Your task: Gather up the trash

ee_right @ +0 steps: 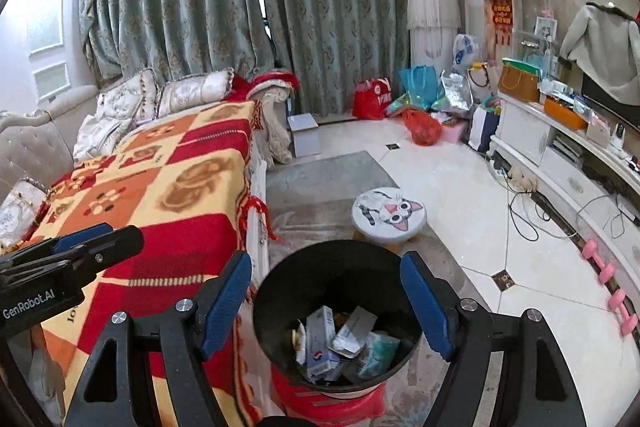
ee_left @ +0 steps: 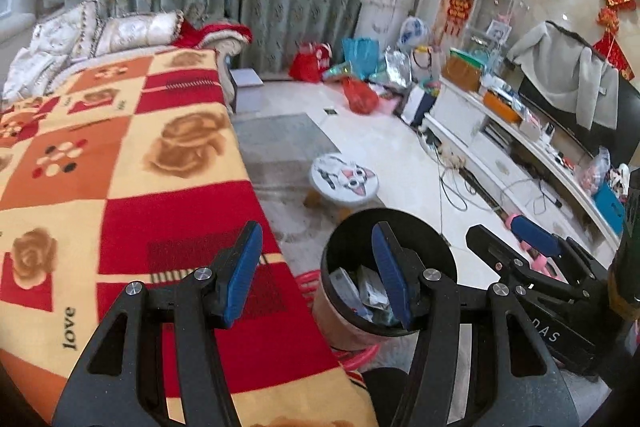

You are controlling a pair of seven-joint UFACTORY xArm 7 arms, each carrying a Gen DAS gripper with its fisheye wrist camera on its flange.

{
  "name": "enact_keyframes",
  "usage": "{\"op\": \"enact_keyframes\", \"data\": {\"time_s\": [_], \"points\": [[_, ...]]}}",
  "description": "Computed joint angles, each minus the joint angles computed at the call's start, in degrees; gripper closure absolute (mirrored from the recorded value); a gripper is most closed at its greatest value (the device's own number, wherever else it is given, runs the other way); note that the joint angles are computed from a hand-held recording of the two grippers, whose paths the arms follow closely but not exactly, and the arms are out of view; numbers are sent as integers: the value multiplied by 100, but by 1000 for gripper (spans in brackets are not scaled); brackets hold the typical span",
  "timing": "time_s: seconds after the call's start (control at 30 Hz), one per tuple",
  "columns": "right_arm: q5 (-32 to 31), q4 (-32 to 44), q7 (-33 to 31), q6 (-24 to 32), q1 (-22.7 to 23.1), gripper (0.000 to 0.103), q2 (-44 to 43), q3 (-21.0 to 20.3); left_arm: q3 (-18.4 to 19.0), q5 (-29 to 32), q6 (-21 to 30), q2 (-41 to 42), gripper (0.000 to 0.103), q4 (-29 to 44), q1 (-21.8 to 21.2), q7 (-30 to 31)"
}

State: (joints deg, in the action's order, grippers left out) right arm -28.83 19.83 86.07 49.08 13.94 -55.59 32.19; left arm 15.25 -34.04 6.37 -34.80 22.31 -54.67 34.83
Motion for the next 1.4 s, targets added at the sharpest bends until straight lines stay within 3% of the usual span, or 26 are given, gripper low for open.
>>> {"op": "enact_keyframes", "data": {"time_s": [0.2, 0.5, 1.4], "points": [[-107, 320, 124, 137, -113, 28, 206, 230, -85, 344, -200, -585, 47, -332, 258, -100], [-276, 624, 270, 317, -100, 27, 386, 379, 153, 910, -261, -916, 47, -499, 327, -315], [-392, 710, 293, 256, -24, 21, 543, 225, 234, 1497, -269, -1163, 47, -642, 441, -675]]}}
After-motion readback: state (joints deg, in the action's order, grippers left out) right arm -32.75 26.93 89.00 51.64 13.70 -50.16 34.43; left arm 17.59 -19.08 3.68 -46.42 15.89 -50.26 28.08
